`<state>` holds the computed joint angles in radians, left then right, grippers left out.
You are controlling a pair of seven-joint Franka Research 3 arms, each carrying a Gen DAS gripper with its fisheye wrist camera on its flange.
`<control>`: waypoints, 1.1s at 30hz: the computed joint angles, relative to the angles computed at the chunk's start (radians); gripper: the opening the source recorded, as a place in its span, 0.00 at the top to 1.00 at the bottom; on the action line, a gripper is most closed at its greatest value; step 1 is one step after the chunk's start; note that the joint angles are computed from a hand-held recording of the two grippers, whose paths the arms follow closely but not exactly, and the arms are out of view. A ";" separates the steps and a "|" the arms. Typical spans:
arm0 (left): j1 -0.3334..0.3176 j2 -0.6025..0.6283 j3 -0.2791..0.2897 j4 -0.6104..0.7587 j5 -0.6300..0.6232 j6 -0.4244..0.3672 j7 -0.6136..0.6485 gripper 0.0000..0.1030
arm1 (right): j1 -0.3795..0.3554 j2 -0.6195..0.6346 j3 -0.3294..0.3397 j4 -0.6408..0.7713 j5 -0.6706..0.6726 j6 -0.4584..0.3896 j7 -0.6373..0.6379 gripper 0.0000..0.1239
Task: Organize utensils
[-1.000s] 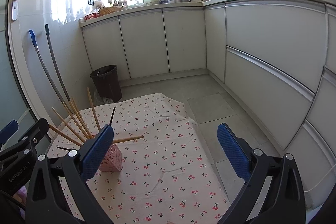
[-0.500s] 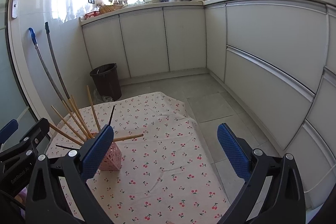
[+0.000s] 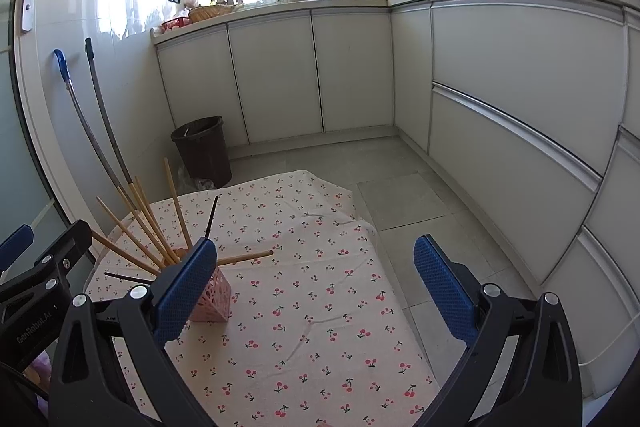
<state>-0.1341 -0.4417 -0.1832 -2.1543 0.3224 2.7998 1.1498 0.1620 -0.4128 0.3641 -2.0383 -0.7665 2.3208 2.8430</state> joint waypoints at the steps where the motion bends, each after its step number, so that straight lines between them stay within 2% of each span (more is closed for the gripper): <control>1: 0.001 0.001 -0.001 0.001 0.000 -0.002 -0.002 0.07 | 0.000 0.000 0.000 0.000 0.001 -0.001 0.000 0.22; 33: 0.007 0.015 -0.011 0.009 0.017 -0.019 -0.020 0.07 | 0.015 0.011 -0.006 0.003 0.006 -0.010 -0.002 0.22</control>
<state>-0.1267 -0.4270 -0.1939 -2.1454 0.3393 2.7804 1.1303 0.1766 -0.4013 0.3579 -2.0358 -0.7605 2.3104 2.8413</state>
